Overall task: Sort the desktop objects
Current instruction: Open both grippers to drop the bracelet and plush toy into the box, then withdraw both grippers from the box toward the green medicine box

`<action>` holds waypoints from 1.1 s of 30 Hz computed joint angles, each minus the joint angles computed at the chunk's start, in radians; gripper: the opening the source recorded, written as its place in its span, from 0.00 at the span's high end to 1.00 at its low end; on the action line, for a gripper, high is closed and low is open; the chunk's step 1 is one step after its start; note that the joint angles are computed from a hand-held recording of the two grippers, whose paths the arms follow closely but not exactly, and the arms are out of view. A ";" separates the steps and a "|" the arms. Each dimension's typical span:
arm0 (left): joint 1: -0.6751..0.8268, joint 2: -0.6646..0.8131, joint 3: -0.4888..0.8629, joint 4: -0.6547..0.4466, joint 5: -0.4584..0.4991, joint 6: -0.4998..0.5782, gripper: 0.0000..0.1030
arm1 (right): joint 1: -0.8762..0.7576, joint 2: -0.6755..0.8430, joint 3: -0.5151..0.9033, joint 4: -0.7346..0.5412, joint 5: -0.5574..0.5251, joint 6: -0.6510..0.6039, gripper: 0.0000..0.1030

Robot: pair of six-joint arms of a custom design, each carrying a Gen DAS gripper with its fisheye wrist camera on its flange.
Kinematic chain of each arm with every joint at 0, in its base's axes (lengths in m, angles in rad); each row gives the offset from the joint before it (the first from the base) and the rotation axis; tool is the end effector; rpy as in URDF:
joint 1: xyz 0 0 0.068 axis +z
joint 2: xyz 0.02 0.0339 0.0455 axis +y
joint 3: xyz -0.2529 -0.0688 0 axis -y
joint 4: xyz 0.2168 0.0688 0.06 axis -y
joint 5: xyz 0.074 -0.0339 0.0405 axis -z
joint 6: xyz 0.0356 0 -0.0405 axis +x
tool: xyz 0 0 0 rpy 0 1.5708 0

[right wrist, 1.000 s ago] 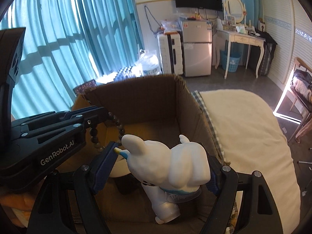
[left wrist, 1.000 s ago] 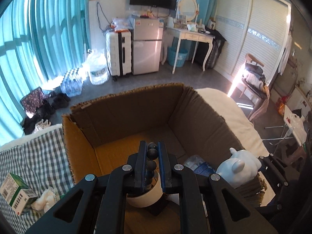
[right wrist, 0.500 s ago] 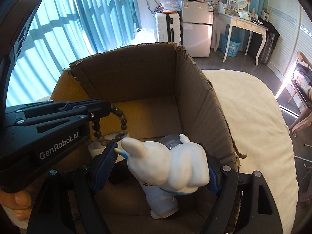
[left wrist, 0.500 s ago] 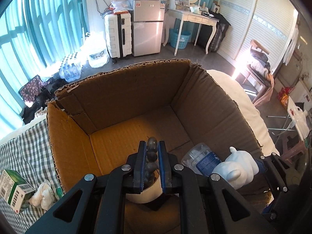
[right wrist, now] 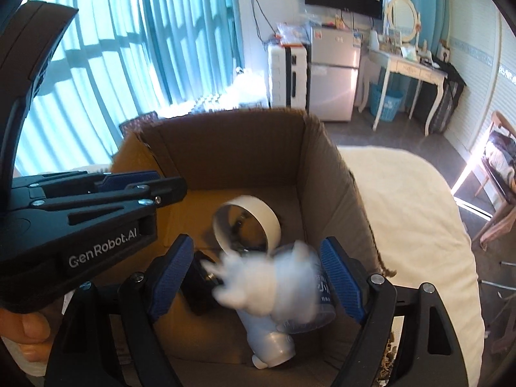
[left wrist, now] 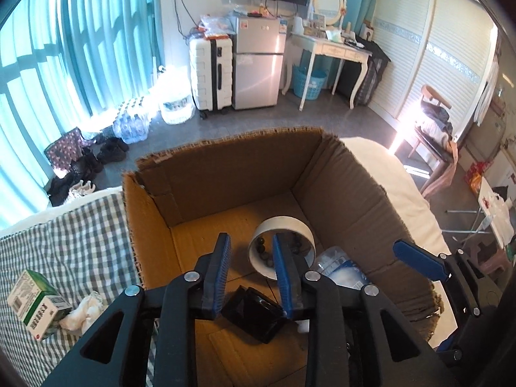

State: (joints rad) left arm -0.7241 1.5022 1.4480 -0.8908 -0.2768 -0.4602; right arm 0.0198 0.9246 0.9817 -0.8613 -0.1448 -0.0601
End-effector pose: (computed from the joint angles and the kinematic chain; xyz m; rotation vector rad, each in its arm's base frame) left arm 0.2205 -0.1820 0.3262 0.2146 2.4624 -0.1605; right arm 0.1564 0.0082 0.3090 -0.1638 2.3638 0.1525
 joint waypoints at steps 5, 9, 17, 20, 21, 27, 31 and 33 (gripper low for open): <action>-0.021 -0.045 0.018 -0.035 -0.050 -0.019 0.68 | 0.049 -0.025 0.026 -0.009 0.016 0.032 0.19; -0.044 -0.092 0.028 -0.068 -0.101 -0.027 0.57 | 0.055 -0.030 0.058 -0.016 0.010 0.045 0.19; -0.085 -0.194 0.025 -0.124 -0.201 -0.049 0.55 | 0.046 -0.061 0.108 -0.040 -0.023 0.071 0.19; -0.093 -0.245 0.020 -0.141 -0.233 -0.058 0.43 | 0.036 -0.069 0.130 -0.047 -0.036 0.088 0.16; -0.097 -0.258 0.022 -0.145 -0.245 -0.063 0.41 | 0.028 -0.073 0.137 -0.049 -0.046 0.095 0.14; -0.104 -0.355 0.023 -0.184 -0.309 -0.074 0.16 | 0.027 -0.090 0.184 -0.066 -0.066 0.131 0.07; -0.099 -0.417 0.032 -0.224 -0.337 -0.058 0.06 | 0.108 -0.095 0.204 -0.069 -0.008 0.167 0.02; -0.099 -0.454 0.036 -0.246 -0.367 -0.045 0.00 | 0.136 -0.105 0.205 -0.065 0.012 0.173 0.00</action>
